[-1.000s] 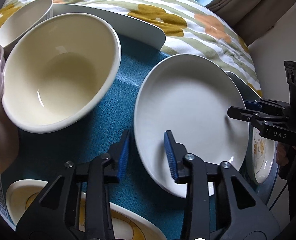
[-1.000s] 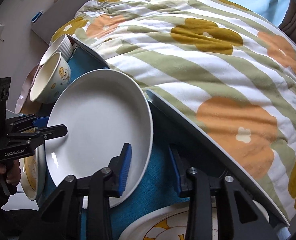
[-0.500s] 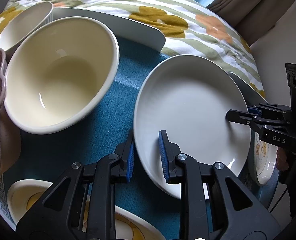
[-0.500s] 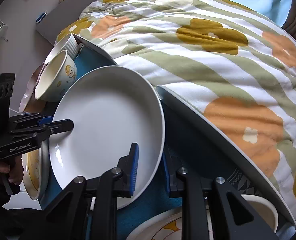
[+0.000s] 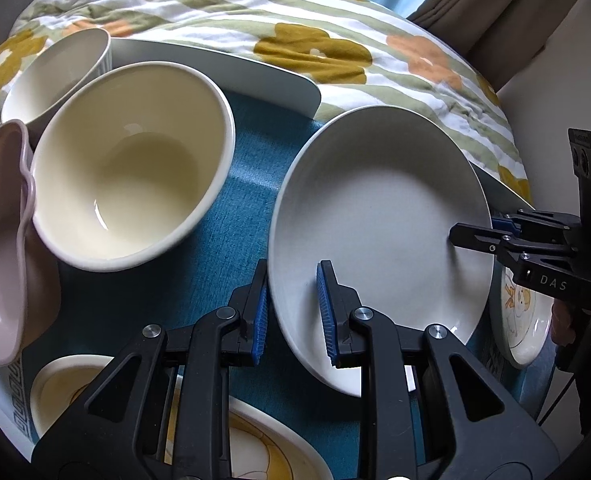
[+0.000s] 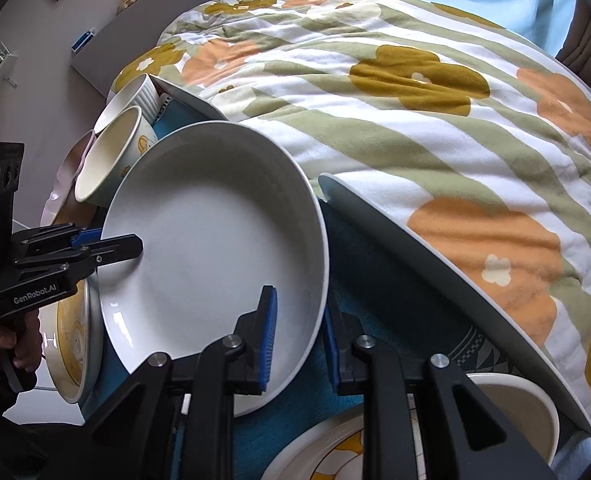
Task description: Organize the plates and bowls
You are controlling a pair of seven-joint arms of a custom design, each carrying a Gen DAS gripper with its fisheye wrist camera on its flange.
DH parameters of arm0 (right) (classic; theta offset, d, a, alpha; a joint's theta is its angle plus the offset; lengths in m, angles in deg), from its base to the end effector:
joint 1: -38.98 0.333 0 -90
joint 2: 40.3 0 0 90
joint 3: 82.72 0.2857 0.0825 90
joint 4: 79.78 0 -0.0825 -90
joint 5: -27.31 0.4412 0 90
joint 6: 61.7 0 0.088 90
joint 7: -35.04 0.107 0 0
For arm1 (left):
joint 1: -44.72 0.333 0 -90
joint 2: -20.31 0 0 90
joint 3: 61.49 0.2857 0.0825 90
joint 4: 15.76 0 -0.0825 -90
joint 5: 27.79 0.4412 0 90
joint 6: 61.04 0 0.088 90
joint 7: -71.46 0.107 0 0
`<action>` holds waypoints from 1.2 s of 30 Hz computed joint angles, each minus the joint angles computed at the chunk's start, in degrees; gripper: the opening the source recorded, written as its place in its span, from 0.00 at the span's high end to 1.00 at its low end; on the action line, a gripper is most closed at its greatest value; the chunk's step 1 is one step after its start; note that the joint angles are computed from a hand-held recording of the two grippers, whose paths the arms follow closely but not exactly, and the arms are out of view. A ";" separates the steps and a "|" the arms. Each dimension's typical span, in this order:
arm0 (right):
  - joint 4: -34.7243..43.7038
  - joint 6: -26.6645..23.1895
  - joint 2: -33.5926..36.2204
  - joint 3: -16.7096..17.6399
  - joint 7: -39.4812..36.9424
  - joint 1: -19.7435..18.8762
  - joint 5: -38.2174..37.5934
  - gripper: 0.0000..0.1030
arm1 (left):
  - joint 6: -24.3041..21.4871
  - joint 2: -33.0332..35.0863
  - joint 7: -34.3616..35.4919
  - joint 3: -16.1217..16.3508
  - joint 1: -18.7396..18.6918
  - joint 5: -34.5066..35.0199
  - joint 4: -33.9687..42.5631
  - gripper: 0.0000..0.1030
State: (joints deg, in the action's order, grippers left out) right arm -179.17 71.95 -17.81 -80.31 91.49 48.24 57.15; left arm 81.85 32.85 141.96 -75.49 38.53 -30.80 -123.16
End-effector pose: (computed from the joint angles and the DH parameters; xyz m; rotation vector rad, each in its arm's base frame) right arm 0.6969 0.1503 0.3179 -2.2725 1.4122 0.1013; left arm 0.6485 -0.2311 0.3853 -2.1550 2.0709 -0.6156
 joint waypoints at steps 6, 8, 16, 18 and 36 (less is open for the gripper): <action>-0.39 0.33 -0.56 -0.11 0.77 0.20 -0.30 0.81 | -0.33 -0.05 0.62 -0.10 0.30 -0.77 -0.10 0.81; -0.14 -0.05 -0.44 -0.20 1.43 0.24 -0.40 0.81 | -0.40 -0.05 1.13 -0.16 0.53 -1.54 -0.18 0.81; 2.31 -2.42 0.62 -0.56 4.56 0.79 -2.54 0.83 | -2.60 -0.19 1.36 0.03 0.69 -2.56 0.34 0.81; 2.80 -2.71 0.77 -0.56 4.85 0.91 -3.02 0.83 | -2.84 -0.31 1.48 0.04 0.81 -3.16 0.25 0.81; 4.45 -3.44 2.51 -0.21 4.40 0.59 -2.43 0.87 | -4.82 0.14 5.16 0.43 0.90 -2.49 0.36 0.85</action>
